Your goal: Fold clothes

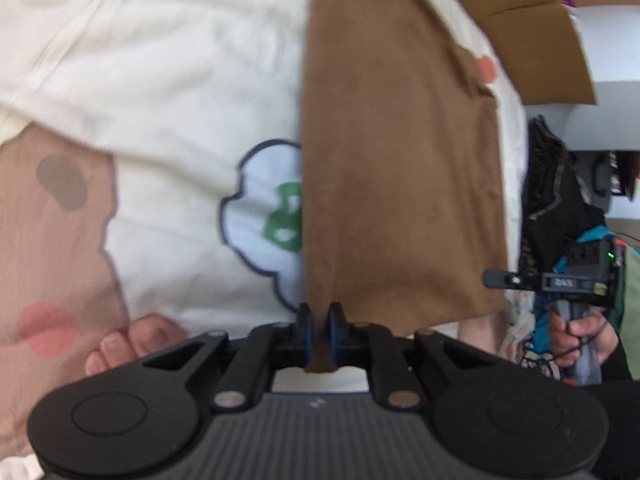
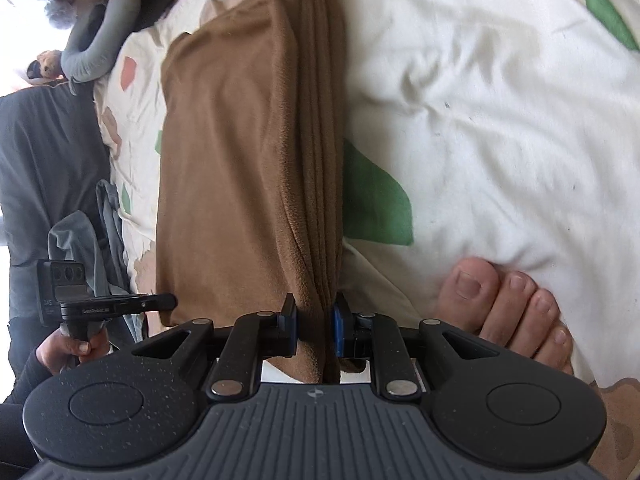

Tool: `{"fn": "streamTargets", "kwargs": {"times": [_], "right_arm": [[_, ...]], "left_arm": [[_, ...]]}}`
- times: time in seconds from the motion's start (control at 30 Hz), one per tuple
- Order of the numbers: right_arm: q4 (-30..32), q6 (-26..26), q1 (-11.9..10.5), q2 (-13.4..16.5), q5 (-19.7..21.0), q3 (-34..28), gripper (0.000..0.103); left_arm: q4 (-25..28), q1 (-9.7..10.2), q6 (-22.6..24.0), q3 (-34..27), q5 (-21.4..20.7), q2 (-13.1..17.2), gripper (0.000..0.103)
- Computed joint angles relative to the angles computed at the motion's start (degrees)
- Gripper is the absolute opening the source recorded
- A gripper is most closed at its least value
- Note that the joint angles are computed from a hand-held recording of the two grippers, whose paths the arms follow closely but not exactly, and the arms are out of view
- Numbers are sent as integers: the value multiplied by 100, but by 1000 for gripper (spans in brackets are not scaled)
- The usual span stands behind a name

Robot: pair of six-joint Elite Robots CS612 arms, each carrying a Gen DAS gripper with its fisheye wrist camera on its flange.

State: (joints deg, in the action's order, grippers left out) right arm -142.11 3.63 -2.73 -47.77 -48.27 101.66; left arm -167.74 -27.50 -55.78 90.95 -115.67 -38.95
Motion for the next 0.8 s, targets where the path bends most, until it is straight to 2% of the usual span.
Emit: {"fn": "streamTargets", "kwargs": {"times": [0.03,0.1,0.13,0.17,0.23,0.43,0.57,0.8], "right_arm": [[16,-32,5,-7,-22,-6,25],[-92,-83,-5,-36,-12,16,41],[-204,-81,-18,-44,1,29,47],[-331,-67,-31,-51,10,40,48],[-573,-17,-51,-48,-54,22,49],[-1111,194,-52,70,-152,-172,52],[-1400,348,-15,240,-227,-379,60],[-1729,439,104,489,-464,-754,60]], "left_arm": [[53,2,8,-5,21,-12,18],[59,17,36,3,105,-59,25],[31,33,37,6,142,-78,35],[8,44,32,-4,202,-90,45],[-31,63,19,-42,349,-103,51],[-121,130,116,-237,552,-22,52],[-227,164,107,-423,724,97,52],[-305,212,114,-654,999,234,52]]}}
